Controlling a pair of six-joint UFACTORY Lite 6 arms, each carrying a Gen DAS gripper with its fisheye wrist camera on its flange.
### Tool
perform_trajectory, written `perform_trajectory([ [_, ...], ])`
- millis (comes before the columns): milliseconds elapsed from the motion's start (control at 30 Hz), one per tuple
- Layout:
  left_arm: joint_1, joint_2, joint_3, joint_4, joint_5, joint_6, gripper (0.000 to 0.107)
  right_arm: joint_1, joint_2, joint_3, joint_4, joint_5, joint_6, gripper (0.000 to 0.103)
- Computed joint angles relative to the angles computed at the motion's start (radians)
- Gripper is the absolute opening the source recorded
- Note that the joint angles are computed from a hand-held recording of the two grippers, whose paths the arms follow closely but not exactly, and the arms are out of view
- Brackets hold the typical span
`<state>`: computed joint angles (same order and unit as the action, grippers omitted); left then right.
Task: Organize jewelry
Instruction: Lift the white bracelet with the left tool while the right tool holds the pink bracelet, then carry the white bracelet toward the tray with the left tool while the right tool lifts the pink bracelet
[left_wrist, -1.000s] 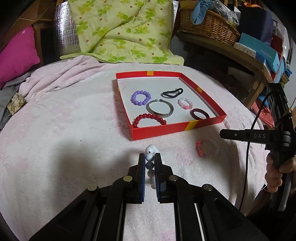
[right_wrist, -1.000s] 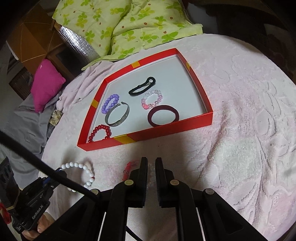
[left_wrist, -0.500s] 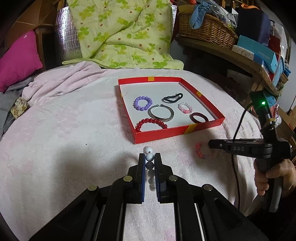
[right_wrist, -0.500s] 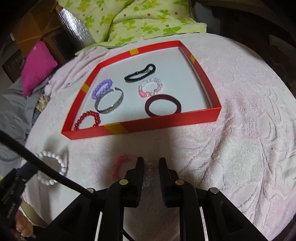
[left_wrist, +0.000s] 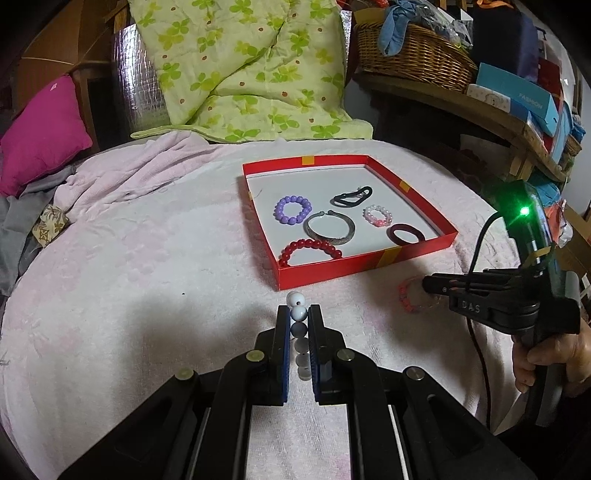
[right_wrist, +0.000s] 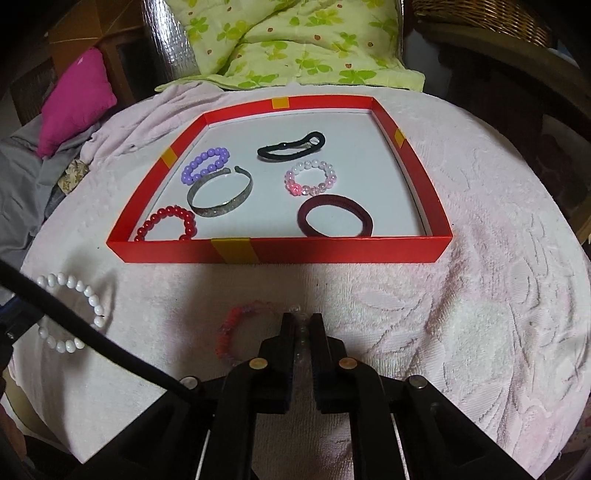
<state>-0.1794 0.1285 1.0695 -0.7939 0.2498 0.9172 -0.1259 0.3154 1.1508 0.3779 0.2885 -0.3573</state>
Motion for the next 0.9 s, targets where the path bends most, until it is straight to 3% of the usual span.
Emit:
perform_trajectory([
  [267, -0.024, 0.010, 0.010, 0.054, -0.015, -0.070, 0.010, -0.040, -0.071, -0.038, 0.338, 0.047, -0.317, 0.008],
  [567, -0.045, 0.013, 0.018, 0.080, -0.021, -0.113, 0.010, -0.123, -0.121, -0.050, 0.723, 0.214, -0.654, 0.009],
  [900, -0.095, 0.017, 0.033, 0.108, -0.034, -0.175, 0.010, -0.207, -0.150, -0.051, 0.878, 0.315, -0.735, 0.009],
])
